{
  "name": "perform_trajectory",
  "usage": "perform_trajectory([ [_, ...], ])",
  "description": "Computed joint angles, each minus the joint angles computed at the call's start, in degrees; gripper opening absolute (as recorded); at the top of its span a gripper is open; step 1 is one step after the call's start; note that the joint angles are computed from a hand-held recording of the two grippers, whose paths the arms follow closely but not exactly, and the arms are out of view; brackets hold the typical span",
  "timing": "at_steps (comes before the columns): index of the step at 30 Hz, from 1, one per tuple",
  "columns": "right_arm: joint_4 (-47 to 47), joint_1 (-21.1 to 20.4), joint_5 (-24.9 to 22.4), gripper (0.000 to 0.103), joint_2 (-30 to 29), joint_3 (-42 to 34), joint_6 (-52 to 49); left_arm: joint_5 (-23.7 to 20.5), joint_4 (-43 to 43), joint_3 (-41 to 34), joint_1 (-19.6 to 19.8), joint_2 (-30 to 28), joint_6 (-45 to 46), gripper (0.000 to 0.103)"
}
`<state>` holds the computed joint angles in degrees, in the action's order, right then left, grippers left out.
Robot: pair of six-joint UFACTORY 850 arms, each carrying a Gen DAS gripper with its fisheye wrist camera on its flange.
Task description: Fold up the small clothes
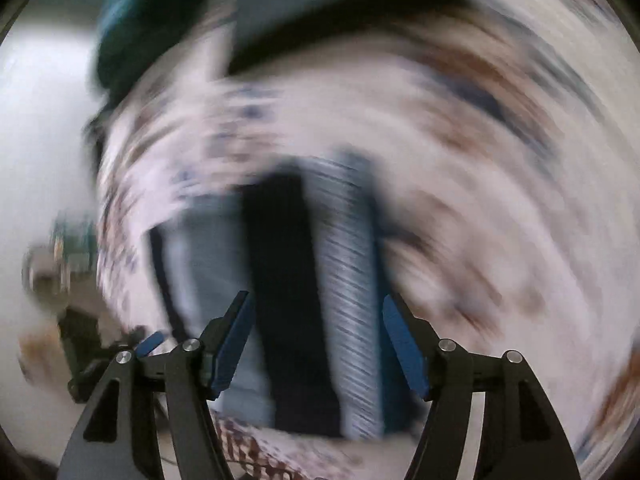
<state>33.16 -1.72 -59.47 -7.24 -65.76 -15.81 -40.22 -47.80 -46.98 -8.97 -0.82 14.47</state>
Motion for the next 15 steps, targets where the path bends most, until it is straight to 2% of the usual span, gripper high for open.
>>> perform_trajectory([
  [1, -0.4, 3.5, -1.1, 0.069, -3.7, -4.8, -1.9, 0.6, 2.6, 1.0, -1.3, 0.6, -1.9, 0.070],
  [3, -1.5, 9.1, -3.7, 0.069, -10.4, -12.9, -4.3, 0.5, 1.4, 3.3, -1.1, 1.5, 0.1, 0.069],
  [5, -4.3, 14.7, -6.3, 0.069, -17.8, -21.1, -5.8, 1.0, -1.7, 5.6, -1.2, 2.5, 2.4, 0.055],
  [6, -5.7, 16.1, -8.0, 0.069, -19.9, -23.4, -5.6, 1.9, -3.2, 6.5, -1.5, 3.0, 3.7, 0.040],
  [8, -8.8, 19.7, -12.9, 0.069, -26.7, -30.5, -4.8, 3.5, -7.9, 8.4, -1.5, 4.1, 7.3, 0.031],
  [9, -9.4, 20.7, -14.5, 0.065, -29.1, -33.0, -3.9, 3.9, -9.1, 8.8, -1.5, 4.4, 8.0, 0.025],
  [10, -9.7, 21.7, -16.0, 0.037, -30.4, -34.0, -3.9, 4.5, -10.1, 9.4, -1.4, 4.9, 8.5, 0.022],
  [11, -9.8, 22.3, -17.0, 0.019, -31.8, -35.4, -3.9, 4.6, -11.4, 10.3, -1.1, 5.7, 9.6, 0.022],
  [12, -10.0, 22.7, -17.6, 0.009, -33.1, -36.8, -2.6, 5.2, -13.0, 11.2, -1.0, 6.4, 10.8, 0.020],
  [15, -13.0, 23.6, -14.8, 0.007, -34.4, -39.0, 1.3, 5.0, -16.5, 13.0, -0.1, 8.0, 13.7, 0.020],
])
